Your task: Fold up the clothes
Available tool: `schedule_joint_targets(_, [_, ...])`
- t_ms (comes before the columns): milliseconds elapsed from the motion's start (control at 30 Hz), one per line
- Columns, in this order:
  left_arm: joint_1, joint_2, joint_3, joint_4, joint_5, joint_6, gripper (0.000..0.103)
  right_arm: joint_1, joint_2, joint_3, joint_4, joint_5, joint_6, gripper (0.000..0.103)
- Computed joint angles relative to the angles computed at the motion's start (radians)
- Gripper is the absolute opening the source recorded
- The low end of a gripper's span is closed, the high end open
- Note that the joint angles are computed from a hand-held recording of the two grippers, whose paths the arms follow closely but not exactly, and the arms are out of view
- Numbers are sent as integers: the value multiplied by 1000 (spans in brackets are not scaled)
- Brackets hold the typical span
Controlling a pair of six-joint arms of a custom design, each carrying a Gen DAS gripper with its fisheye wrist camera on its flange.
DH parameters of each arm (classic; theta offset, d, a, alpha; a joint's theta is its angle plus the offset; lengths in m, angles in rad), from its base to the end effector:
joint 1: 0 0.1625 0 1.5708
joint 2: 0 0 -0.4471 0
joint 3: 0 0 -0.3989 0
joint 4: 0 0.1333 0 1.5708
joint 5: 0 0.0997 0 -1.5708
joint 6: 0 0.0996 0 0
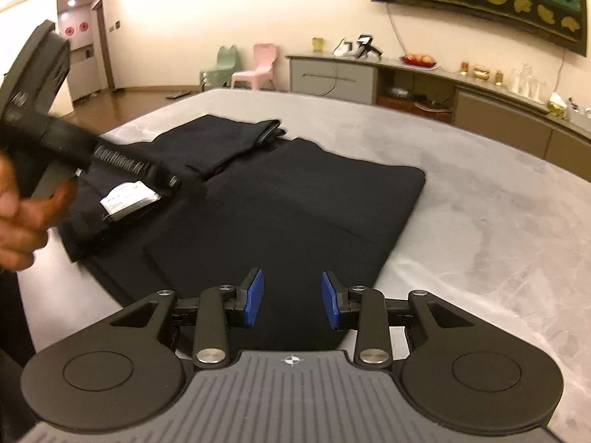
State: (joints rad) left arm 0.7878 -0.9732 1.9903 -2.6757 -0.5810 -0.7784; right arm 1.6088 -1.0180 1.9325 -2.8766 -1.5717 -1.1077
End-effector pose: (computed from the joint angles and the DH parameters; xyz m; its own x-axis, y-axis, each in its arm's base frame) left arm -0.2454 -0.5535 0.1471 -0.8072 -0.2571 -0.5313 0.1909 0.7381 -0.6471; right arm 0.1562 -0.6028 0.1729 -0.4150 -0.8433 0.3416 -0.9097 0.3790 -0.1696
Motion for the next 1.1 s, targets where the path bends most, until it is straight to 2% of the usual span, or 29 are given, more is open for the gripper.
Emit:
schedule_joint_targets(100, [-30, -19, 28, 37, 16, -29, 21, 12, 15, 16, -36, -58, -53, 38])
schedule_joint_targets(200, [-94, -54, 102, -56, 91, -6, 27, 11, -6, 23, -30, -46, -38, 38])
schedule_joint_targets(267, [-119, -86, 145, -5, 144, -83, 26, 9, -15, 24, -22, -43, -25, 38])
schedule_joint_targets(333, [-111, -131, 175, 99, 124, -205, 26, 14, -6, 14, -11, -75, -7, 38])
schedule_joint_targets(367, [-109, -141, 191, 106, 113, -229, 25, 15, 2, 16, -26, -86, -12, 39])
schedule_joint_targets(433, [-113, -138, 225, 47, 89, -218, 25, 17, 5, 20, -38, -92, -22, 41])
schedule_joint_targets(533, [-121, -139, 208, 103, 80, -233, 25, 16, 4, 17, -48, -82, 19, 44])
schedule_joint_targets(567, [-123, -138, 196, 99, 80, -215, 25, 16, 4, 16, -52, -78, 34, 52])
schedule_joint_targets(600, [-126, -133, 184, 73, 84, -180, 27, 16, 5, 17, -70, -72, 55, 65])
schedule_joint_targets(633, [-128, -127, 172, 46, 87, -143, 33, 14, 6, 17, -87, -65, 77, 71])
schedule_joint_targets(667, [-130, -121, 159, 18, 90, -106, 44, 13, 9, 14, -96, -64, 103, 77])
schedule_joint_targets(733, [-121, -83, 105, -56, 77, 8, 54, 15, 22, -2, -92, -89, 145, 76])
schedule_joint_targets(767, [-110, -56, 65, -89, 62, 76, 59, 18, 31, -10, -86, -109, 155, 72])
schedule_joint_targets(800, [-98, -29, 23, -108, 43, 138, 61, 20, 40, -14, -83, -125, 157, 59])
schedule_joint_targets(833, [-83, 4, -30, -112, 24, 201, 64, 20, 42, -10, -92, -121, 145, 55])
schedule_joint_targets(900, [-47, 84, -160, -85, -13, 320, 66, 18, 41, 18, -150, -96, 88, 20])
schedule_joint_targets(1033, [7, 242, -401, 59, -95, 482, 70, 13, 41, 83, -298, -40, -51, 13])
schedule_joint_targets(1100, [23, 321, -518, 214, -96, 512, 70, 11, 42, 88, -310, -31, -71, 13])
